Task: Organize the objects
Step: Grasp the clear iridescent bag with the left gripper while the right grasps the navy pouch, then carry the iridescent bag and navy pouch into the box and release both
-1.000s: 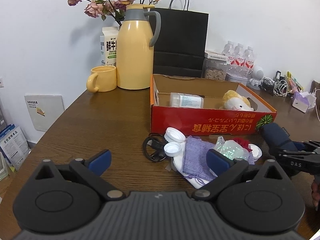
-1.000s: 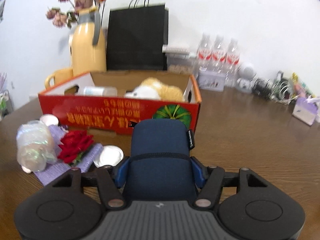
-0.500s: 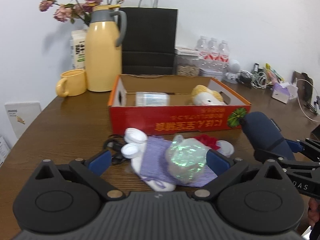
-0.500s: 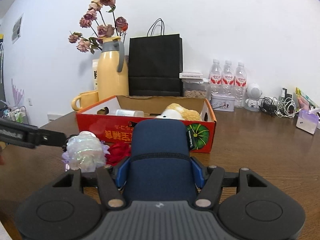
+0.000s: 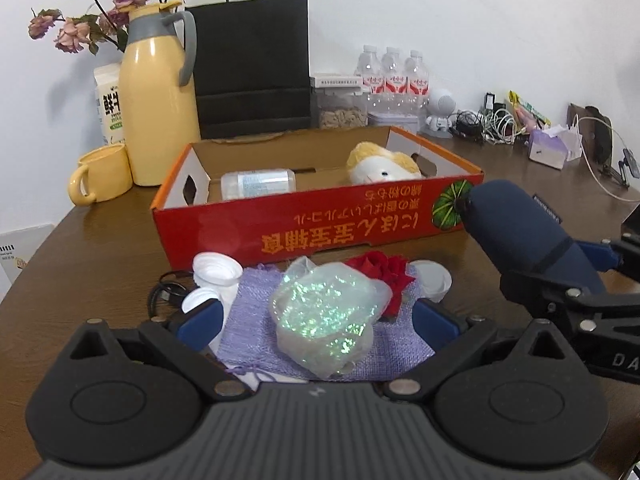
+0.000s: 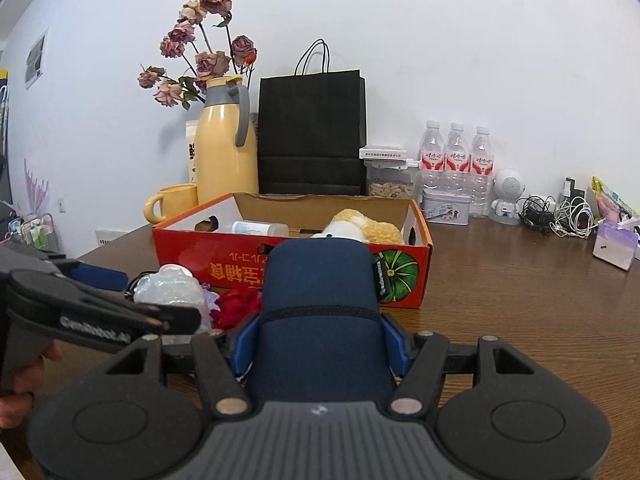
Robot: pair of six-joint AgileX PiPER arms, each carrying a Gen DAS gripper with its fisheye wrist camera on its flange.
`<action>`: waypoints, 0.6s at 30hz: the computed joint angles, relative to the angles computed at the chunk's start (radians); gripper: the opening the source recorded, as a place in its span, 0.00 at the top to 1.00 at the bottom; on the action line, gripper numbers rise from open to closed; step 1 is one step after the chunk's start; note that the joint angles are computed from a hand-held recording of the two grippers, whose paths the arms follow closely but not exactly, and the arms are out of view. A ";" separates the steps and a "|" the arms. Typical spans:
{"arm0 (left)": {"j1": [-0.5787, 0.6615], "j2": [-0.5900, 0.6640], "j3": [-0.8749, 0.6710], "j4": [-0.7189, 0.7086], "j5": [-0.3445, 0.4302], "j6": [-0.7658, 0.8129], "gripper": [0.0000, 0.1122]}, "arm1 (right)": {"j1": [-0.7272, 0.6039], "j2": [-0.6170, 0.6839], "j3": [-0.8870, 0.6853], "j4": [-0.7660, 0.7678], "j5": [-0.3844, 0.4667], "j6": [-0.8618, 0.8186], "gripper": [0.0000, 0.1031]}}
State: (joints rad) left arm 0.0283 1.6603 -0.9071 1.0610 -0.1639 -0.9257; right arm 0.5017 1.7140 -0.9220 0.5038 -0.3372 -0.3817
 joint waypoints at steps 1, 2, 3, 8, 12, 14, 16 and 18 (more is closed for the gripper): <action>0.000 0.007 -0.002 -0.006 0.001 0.006 0.13 | -0.001 0.000 0.000 -0.004 0.001 0.003 0.40; 0.003 0.012 -0.003 0.001 -0.002 -0.001 0.20 | 0.000 0.001 0.000 -0.006 0.002 0.004 0.40; 0.009 0.015 -0.005 0.048 -0.010 -0.046 0.33 | 0.000 0.001 0.001 -0.012 0.002 0.009 0.40; 0.042 0.008 0.009 0.170 -0.075 -0.148 0.63 | 0.001 0.006 -0.001 -0.027 0.007 0.021 0.40; 0.050 -0.017 0.035 0.093 -0.091 -0.070 0.63 | 0.001 0.005 -0.001 -0.030 0.007 0.020 0.40; 0.055 -0.027 0.039 0.083 -0.096 -0.066 0.63 | 0.001 0.006 -0.002 -0.033 0.008 0.024 0.40; 0.062 -0.038 0.042 0.079 -0.103 -0.065 0.63 | 0.001 0.008 -0.011 -0.026 0.016 0.018 0.40; 0.066 -0.049 0.042 0.068 -0.111 -0.057 0.63 | 0.004 0.010 -0.021 -0.013 0.019 0.003 0.40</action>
